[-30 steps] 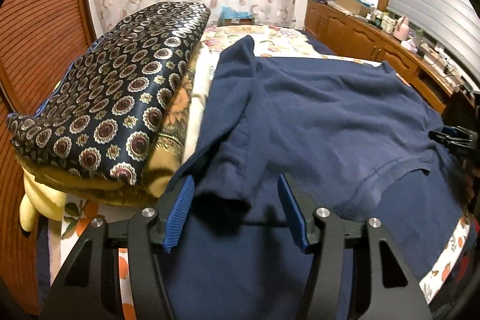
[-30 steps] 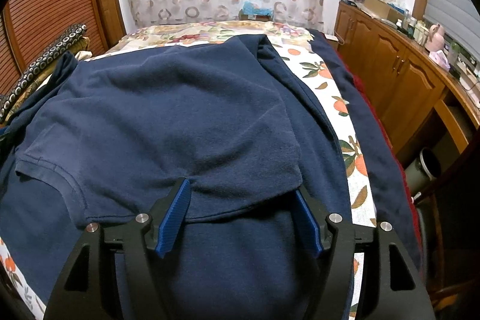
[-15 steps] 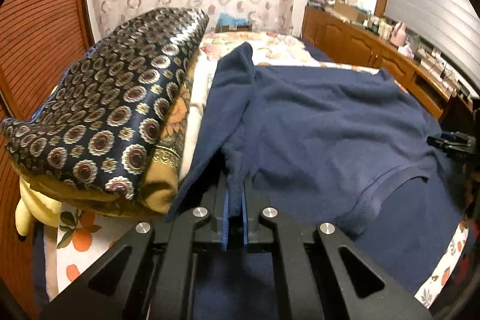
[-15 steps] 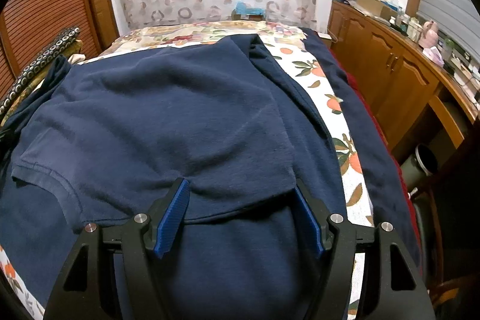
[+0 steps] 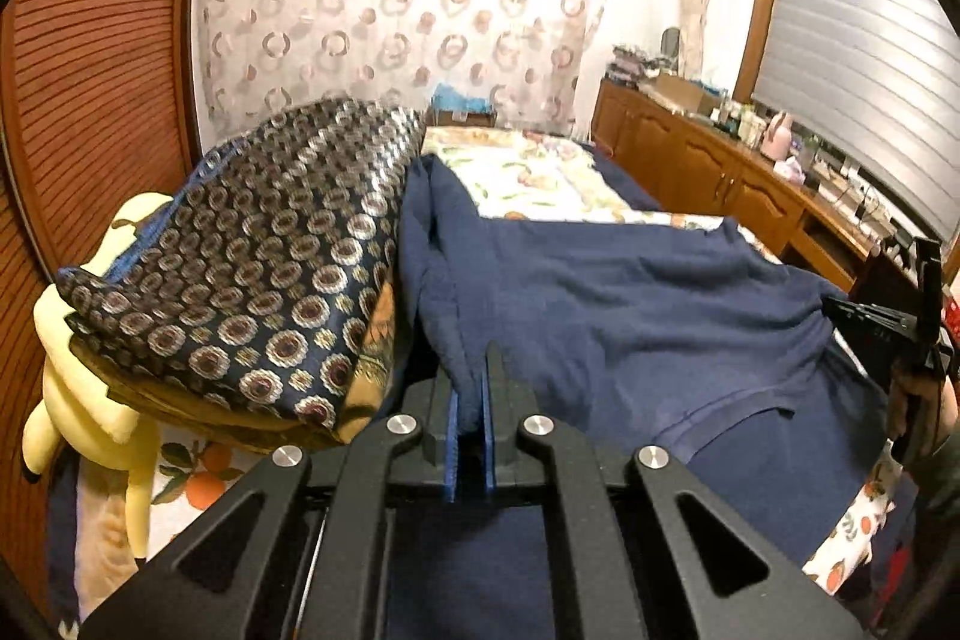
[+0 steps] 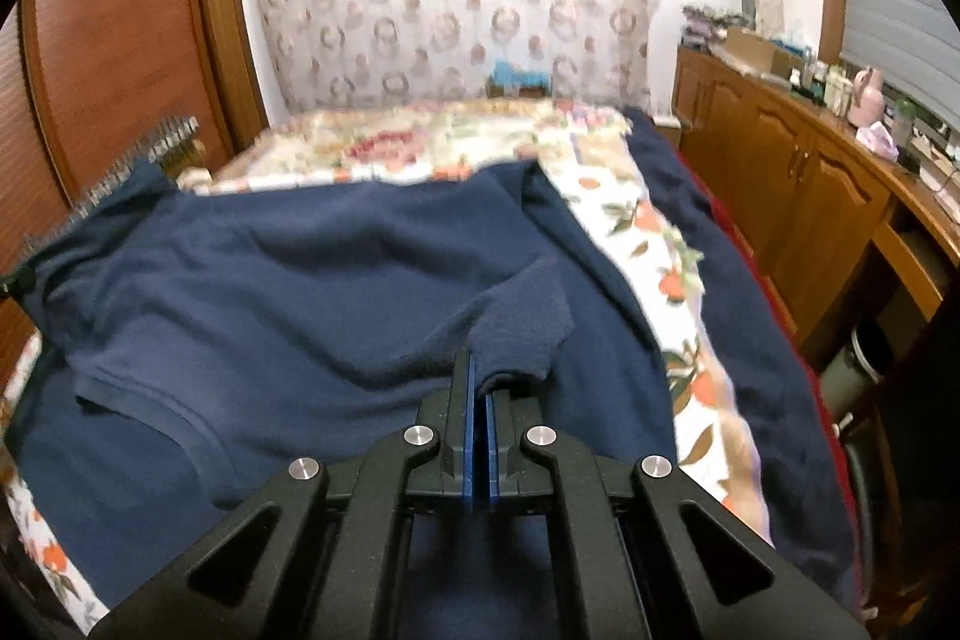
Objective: Fold small clothes
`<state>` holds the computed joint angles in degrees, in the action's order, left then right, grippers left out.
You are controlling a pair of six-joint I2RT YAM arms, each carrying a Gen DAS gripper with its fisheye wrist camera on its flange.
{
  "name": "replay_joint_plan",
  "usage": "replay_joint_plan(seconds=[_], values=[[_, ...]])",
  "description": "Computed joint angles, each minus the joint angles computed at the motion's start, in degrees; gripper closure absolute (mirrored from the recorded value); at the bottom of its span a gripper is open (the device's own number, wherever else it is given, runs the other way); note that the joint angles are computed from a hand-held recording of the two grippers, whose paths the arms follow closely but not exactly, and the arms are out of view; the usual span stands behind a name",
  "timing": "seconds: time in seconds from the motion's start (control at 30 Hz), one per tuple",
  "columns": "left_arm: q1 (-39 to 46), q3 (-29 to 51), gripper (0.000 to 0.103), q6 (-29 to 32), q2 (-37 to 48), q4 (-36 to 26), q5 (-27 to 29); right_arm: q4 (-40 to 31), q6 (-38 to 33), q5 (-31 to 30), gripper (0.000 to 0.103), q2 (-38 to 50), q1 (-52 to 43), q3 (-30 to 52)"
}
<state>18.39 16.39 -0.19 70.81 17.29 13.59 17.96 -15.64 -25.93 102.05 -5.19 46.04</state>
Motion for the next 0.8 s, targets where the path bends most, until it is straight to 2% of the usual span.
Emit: replay_joint_plan(seconds=[0.2,0.43,0.6,0.8], values=[[5.1,-0.7,0.096,0.1,-8.4,-5.6,7.8,0.6,-1.1,-6.1,0.101,-6.3,-4.0,-3.7],[10.1,-4.0,0.096,3.9,-21.5,-16.1,13.4,-1.8,-6.5,-14.8,0.101,-14.4,-11.5,-9.7],[15.1,-5.8,0.096,7.8,-28.2,-24.6,17.1,-7.5,-14.1,-21.4,0.101,-18.4,-19.0,-12.7],[21.3,-7.9,0.096,13.4,-35.4,-34.0,20.5,-14.0,-19.0,-23.7,0.101,-22.0,-22.1,-13.3]])
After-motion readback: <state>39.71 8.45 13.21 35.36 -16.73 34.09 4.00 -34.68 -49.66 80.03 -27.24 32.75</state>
